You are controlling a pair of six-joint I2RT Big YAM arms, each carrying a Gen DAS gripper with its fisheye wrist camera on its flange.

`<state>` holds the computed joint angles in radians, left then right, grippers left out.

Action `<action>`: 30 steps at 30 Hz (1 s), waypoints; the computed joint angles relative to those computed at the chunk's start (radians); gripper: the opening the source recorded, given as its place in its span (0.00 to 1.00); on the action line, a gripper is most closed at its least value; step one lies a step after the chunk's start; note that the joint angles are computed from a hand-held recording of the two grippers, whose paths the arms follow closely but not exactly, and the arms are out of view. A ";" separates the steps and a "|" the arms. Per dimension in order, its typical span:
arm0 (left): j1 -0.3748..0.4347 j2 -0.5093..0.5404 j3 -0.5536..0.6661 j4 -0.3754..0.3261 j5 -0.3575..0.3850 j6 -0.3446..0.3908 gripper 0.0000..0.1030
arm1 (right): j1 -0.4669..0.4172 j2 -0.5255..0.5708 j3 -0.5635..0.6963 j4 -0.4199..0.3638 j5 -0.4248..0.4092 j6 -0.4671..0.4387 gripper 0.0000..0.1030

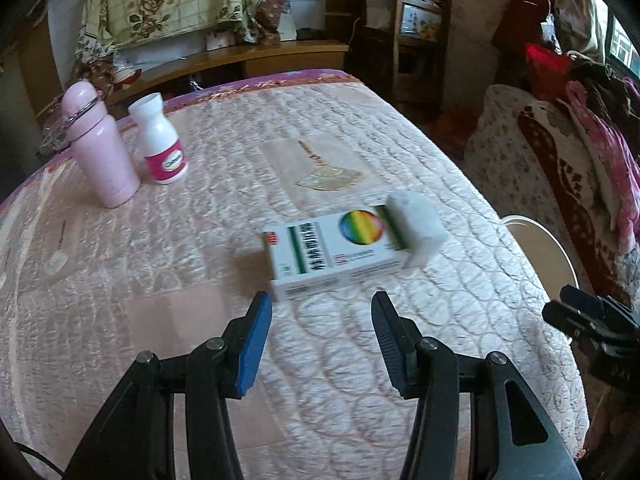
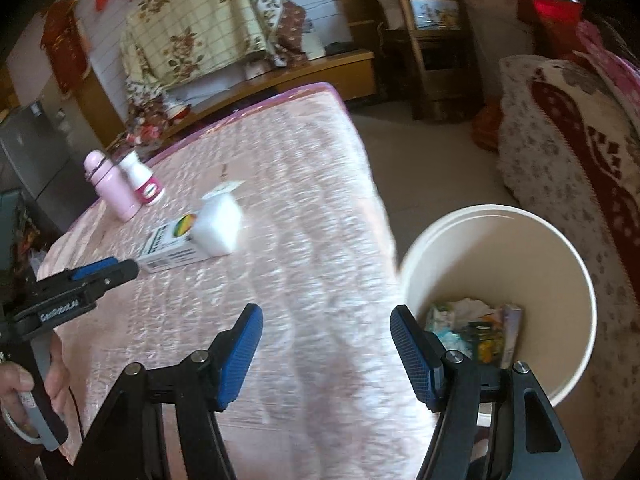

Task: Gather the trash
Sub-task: 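Move both tools back over the medicine box and white block, then grasp the rainbow medicine box with left tool while right tool grasps white block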

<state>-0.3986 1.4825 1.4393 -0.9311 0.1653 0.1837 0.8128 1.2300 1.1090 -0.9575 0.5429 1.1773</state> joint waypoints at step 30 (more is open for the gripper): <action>0.092 0.235 0.217 -0.203 0.092 0.044 0.51 | -0.010 0.105 0.075 0.086 -0.083 -0.080 0.68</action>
<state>-0.3064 1.7176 1.6567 -1.1338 0.2574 0.2281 0.8030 1.3349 1.1840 -0.8715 0.4603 1.0972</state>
